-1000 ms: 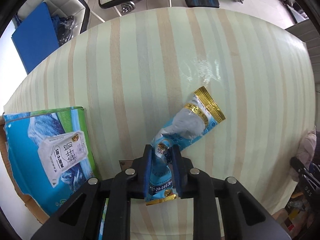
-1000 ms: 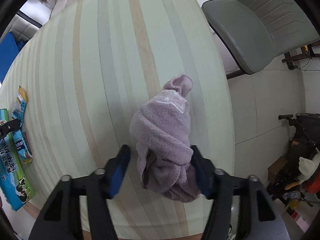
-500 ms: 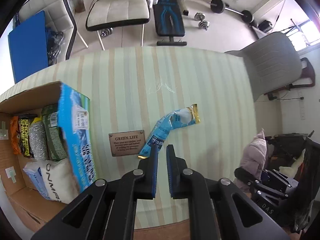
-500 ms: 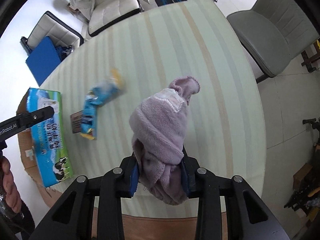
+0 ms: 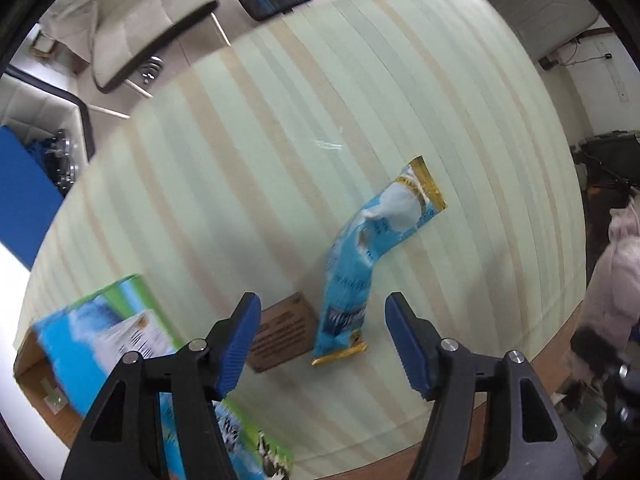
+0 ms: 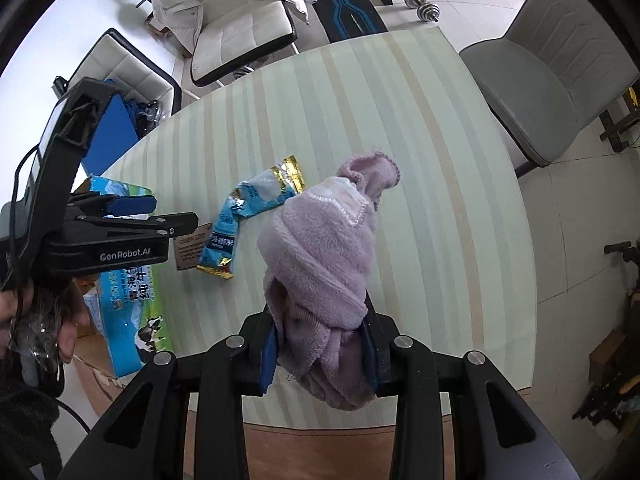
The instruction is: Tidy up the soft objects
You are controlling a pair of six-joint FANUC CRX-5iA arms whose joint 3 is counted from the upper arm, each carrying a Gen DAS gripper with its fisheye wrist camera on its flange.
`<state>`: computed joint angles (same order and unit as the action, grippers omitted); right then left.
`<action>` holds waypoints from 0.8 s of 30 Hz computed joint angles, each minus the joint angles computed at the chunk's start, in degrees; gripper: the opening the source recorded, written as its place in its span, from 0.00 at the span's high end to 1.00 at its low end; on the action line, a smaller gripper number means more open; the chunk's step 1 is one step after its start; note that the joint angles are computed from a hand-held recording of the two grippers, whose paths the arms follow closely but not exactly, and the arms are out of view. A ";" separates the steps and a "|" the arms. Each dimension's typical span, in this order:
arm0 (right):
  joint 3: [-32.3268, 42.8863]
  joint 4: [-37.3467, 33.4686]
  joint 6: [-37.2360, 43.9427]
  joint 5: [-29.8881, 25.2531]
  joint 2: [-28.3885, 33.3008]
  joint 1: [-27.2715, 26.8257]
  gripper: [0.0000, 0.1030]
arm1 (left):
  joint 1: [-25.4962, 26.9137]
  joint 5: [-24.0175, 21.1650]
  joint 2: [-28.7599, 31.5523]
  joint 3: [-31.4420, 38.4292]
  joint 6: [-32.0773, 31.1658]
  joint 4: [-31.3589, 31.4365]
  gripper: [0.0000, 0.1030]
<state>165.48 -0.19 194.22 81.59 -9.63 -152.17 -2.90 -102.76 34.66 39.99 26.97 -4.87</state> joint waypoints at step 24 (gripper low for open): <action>-8.29 0.88 0.32 0.18 -3.83 2.91 0.65 | 13.63 -11.54 -0.82 6.62 7.02 23.42 0.82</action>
